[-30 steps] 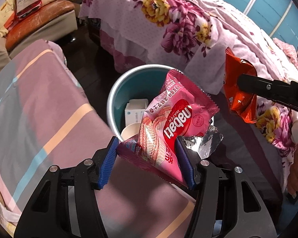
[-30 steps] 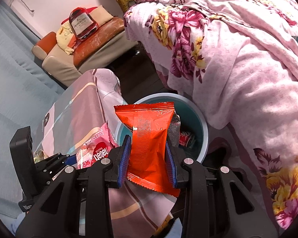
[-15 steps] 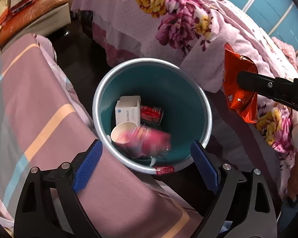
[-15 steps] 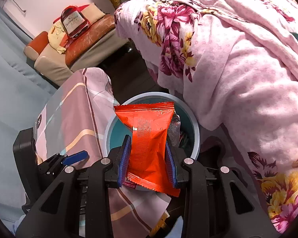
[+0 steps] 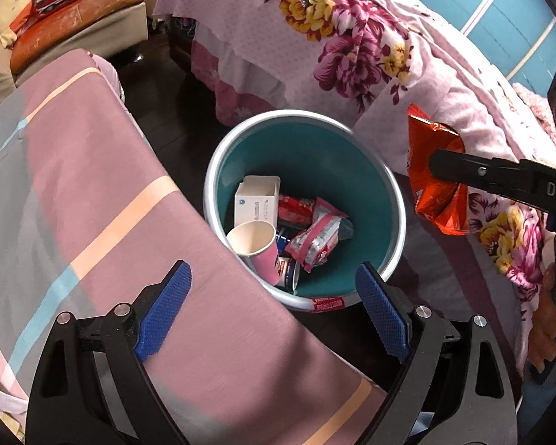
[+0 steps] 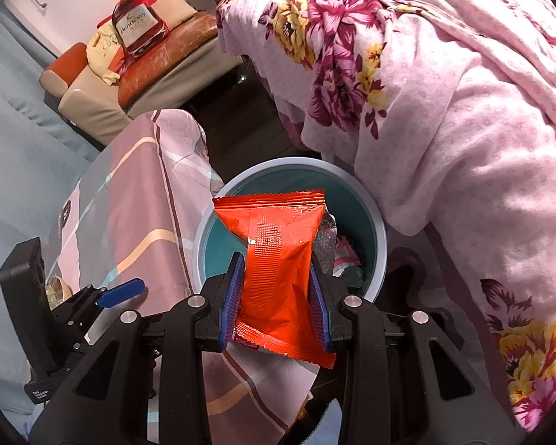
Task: Collect trash
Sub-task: 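Open left tool to drop wafer pack while right tool drops orange wrapper, then move both tools back to the table and grasp the round pink lid with left tool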
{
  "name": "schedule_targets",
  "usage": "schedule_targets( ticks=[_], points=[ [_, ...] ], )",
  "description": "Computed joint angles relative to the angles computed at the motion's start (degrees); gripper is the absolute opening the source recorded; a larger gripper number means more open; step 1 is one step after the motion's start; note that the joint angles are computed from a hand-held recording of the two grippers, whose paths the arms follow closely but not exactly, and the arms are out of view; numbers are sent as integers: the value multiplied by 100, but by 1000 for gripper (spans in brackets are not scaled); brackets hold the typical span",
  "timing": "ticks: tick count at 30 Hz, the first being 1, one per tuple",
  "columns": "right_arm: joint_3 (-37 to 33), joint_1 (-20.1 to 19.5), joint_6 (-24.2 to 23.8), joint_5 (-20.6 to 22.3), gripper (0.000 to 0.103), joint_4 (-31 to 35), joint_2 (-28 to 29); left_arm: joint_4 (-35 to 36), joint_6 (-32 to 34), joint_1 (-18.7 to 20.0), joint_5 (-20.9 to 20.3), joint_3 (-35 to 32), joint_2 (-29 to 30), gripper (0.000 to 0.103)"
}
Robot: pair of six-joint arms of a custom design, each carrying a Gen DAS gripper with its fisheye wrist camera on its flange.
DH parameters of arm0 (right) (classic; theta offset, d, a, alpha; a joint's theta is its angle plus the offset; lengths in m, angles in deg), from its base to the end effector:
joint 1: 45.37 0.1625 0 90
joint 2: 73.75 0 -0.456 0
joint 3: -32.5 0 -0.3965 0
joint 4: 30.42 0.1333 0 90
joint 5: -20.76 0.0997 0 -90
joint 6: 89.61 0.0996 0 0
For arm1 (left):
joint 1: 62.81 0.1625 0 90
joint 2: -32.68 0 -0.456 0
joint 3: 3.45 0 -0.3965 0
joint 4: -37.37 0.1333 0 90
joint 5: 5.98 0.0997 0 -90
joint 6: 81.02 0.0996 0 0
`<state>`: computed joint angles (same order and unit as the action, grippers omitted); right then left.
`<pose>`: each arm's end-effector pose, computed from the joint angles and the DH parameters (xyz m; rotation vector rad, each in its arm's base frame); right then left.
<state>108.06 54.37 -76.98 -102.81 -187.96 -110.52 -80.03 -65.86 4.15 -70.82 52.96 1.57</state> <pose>0.2127 -0.7769 0.1623 -0.2618 -2.5480 0.7915 -0.1717 -0.8526 0.1422 0.8745 2.5593 -0.0909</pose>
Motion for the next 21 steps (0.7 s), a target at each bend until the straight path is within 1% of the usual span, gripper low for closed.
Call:
schedule_targets(
  ticks=[3, 5, 7, 10, 12, 13, 21],
  points=[
    [-62, 14, 49, -24, 36, 87, 41, -55, 18, 17, -18, 53, -68, 91],
    [-117, 41, 76, -72, 42, 141, 80, -55, 17, 28, -52, 67, -105, 91],
    [-166, 65, 91, -109, 56, 149, 120, -94, 33, 37, -55, 95, -148, 91],
    [-198, 112, 133, -157, 67, 165, 151, -122, 17, 68, -98, 130, -215, 91],
    [-237, 133, 169, -171, 72, 217, 172, -140, -15, 88, -104, 176, -270, 91],
    [-259, 149, 209, -176, 74, 259, 183, -152, -32, 101, -111, 199, -301, 91],
    [-320, 302, 369, -293, 76, 468, 244, -301, -151, 203, -210, 473, -628, 91]
  ],
)
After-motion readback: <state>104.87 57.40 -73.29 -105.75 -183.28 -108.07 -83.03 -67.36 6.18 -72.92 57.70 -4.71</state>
